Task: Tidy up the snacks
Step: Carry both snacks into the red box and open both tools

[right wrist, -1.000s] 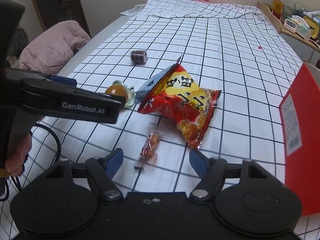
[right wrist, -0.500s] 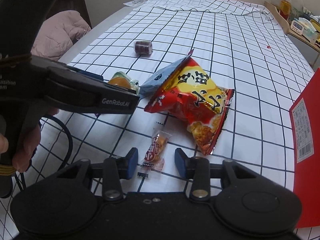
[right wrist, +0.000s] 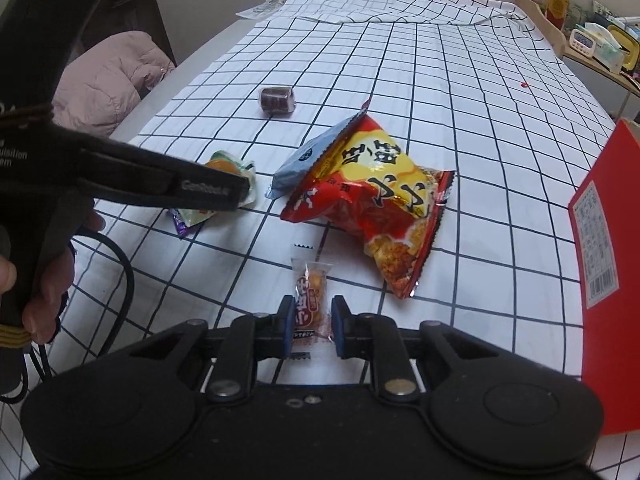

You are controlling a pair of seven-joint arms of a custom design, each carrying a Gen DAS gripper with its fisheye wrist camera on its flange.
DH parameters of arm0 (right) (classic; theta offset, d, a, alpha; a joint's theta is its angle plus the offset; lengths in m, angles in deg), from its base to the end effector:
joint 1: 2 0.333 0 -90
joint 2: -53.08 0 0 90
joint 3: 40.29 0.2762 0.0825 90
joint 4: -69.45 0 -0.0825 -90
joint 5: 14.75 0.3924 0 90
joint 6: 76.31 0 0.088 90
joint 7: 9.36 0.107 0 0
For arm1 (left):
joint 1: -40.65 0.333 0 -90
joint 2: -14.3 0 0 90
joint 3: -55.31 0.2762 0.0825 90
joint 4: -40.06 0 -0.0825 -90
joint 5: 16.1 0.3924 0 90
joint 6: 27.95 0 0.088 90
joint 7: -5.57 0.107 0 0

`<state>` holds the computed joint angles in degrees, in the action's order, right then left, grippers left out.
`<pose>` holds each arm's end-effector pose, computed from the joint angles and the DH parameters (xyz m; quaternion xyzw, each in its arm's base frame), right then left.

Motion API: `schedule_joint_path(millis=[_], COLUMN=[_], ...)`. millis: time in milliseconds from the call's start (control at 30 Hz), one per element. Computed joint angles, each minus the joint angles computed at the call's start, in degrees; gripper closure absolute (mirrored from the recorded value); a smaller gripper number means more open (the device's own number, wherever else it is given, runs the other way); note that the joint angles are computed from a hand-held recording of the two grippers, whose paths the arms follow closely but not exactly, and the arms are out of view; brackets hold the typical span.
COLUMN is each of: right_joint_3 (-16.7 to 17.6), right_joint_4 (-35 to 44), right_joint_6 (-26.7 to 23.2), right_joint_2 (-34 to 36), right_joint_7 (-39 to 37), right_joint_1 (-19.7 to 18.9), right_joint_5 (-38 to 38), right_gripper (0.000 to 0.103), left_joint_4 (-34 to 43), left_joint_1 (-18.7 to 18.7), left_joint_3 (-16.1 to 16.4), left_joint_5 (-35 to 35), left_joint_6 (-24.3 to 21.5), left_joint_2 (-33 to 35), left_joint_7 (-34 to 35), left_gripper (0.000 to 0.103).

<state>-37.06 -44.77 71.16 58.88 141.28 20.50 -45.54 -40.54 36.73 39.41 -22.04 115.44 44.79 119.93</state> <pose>0.5526 0.2751 0.4183 -0.5954 0.7464 -0.1963 0.2232 0.7065 -0.2102 0.4329 -0.4330 0.8490 -0.2689 0.1395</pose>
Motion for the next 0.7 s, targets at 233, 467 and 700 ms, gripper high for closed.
schedule_joint_path(millis=[233,467,700], right_joint_3=[1.21,3.77,6.81], right_joint_4=[-4.17,-8.34,-12.92], right_joint_6=[1.71,2.61,2.54], right_joint_2=[-5.03,-10.98,-18.19], right_joint_7=[1.70,3.44,4.24], right_joint_1=[-0.76,-3.06,-6.14], right_joint_5=[0.45,0.65,0.59], right_gripper=[0.085,0.085,0.085], left_joint_4=[-3.78,-8.27,-13.03], left_joint_1=[1.59,3.05,2.58], left_joint_3=[-0.19,-0.27,0.71], left_joint_5=[-2.88,-8.36,-13.86], left_joint_6=[-1.03,-2.14,-3.91], left_joint_2=[-4.70,-10.96,-17.69], left_joint_7=[-1.10,0.47,1.67], left_gripper=[0.063,0.063,0.063])
